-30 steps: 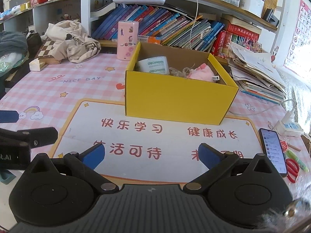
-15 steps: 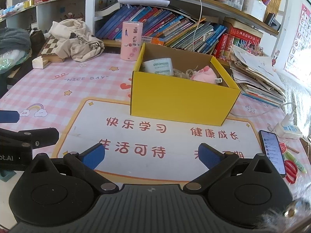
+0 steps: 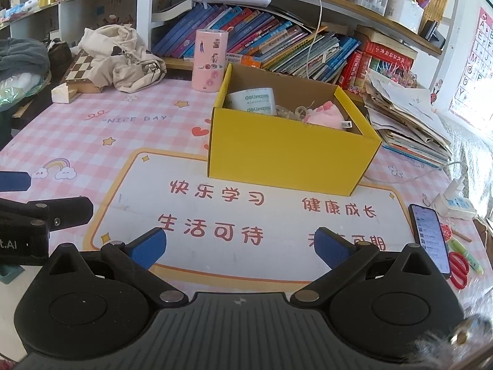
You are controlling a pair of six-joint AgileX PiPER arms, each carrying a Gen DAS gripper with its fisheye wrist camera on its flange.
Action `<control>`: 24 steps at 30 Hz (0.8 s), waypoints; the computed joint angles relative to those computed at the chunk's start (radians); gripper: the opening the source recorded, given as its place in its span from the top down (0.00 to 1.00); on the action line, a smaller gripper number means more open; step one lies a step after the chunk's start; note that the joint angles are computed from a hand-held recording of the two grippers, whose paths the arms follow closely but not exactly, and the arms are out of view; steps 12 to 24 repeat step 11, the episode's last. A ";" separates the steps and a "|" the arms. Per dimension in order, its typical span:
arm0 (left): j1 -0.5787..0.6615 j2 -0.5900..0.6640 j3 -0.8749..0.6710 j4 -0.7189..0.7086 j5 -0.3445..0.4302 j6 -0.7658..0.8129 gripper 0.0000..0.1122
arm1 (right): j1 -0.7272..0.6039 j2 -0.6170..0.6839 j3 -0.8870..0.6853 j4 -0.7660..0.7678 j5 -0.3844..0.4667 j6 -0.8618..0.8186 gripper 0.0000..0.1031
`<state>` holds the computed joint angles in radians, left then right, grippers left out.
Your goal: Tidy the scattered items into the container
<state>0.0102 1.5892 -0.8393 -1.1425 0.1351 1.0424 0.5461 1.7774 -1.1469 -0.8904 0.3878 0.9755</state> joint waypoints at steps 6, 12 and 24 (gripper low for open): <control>0.013 0.007 -0.003 -0.036 0.008 0.012 0.08 | 0.002 0.003 -0.001 0.023 0.002 -0.027 0.00; 0.021 0.009 -0.003 -0.147 0.026 0.126 0.08 | -0.001 0.012 -0.011 0.053 -0.003 -0.061 0.00; 0.021 0.009 -0.003 -0.147 0.026 0.126 0.08 | -0.001 0.012 -0.011 0.053 -0.003 -0.061 0.00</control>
